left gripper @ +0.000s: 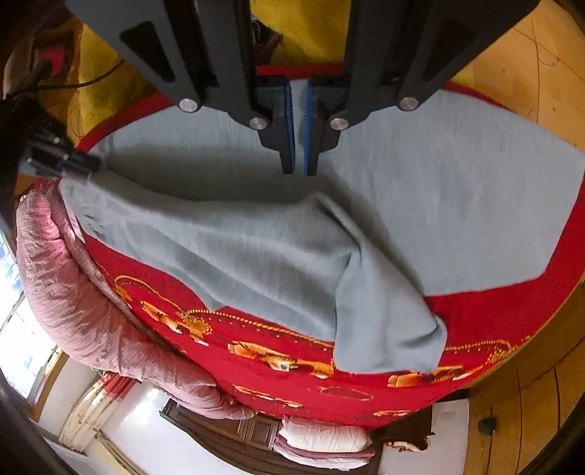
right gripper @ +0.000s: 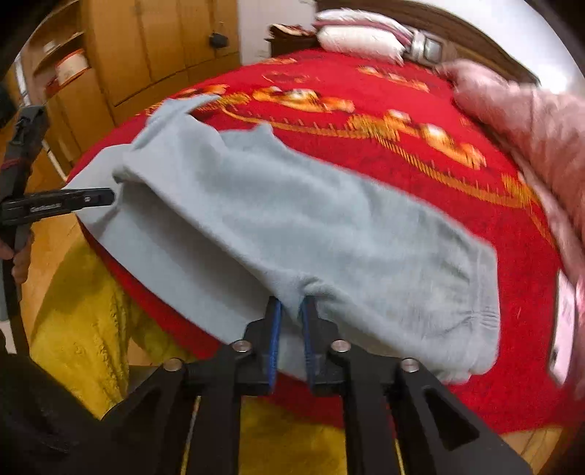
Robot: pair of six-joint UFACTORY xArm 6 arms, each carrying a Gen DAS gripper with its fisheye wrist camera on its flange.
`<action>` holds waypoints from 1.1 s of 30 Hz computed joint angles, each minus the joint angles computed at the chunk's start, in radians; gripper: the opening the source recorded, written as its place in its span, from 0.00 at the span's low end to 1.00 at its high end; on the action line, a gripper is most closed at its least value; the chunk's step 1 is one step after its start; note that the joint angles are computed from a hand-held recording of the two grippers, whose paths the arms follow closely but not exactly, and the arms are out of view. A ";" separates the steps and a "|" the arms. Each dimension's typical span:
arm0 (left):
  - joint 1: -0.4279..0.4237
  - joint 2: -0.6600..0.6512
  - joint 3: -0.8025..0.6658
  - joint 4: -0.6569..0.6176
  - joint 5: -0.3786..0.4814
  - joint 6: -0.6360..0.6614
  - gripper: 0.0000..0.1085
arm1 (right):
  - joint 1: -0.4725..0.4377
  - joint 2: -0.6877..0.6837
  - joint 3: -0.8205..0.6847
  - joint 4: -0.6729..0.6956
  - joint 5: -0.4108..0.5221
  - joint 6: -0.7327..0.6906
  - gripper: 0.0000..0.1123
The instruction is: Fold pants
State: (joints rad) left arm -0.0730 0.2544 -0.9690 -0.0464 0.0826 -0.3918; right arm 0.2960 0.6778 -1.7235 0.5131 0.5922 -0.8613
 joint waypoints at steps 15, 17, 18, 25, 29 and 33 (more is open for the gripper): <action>0.075 0.019 -0.114 0.108 0.055 -0.186 0.48 | -0.072 -0.108 0.133 -0.023 -0.027 0.218 0.32; 0.086 0.061 -0.172 0.144 0.076 -0.218 0.48 | -0.085 -0.086 0.074 -0.009 0.020 0.279 0.33; 0.088 0.082 -0.198 0.136 0.087 -0.218 0.48 | -0.095 -0.065 0.028 0.012 0.060 0.310 0.33; 0.090 0.155 -0.263 0.038 0.084 -0.162 0.48 | -0.152 0.086 -0.218 0.035 0.227 0.650 0.33; 0.097 0.182 -0.292 0.098 0.107 -0.205 0.48 | -0.172 0.124 -0.269 0.063 0.275 0.713 0.33; 0.113 0.180 -0.267 0.227 0.083 -0.351 0.48 | -0.162 0.086 -0.214 0.023 0.251 0.738 0.33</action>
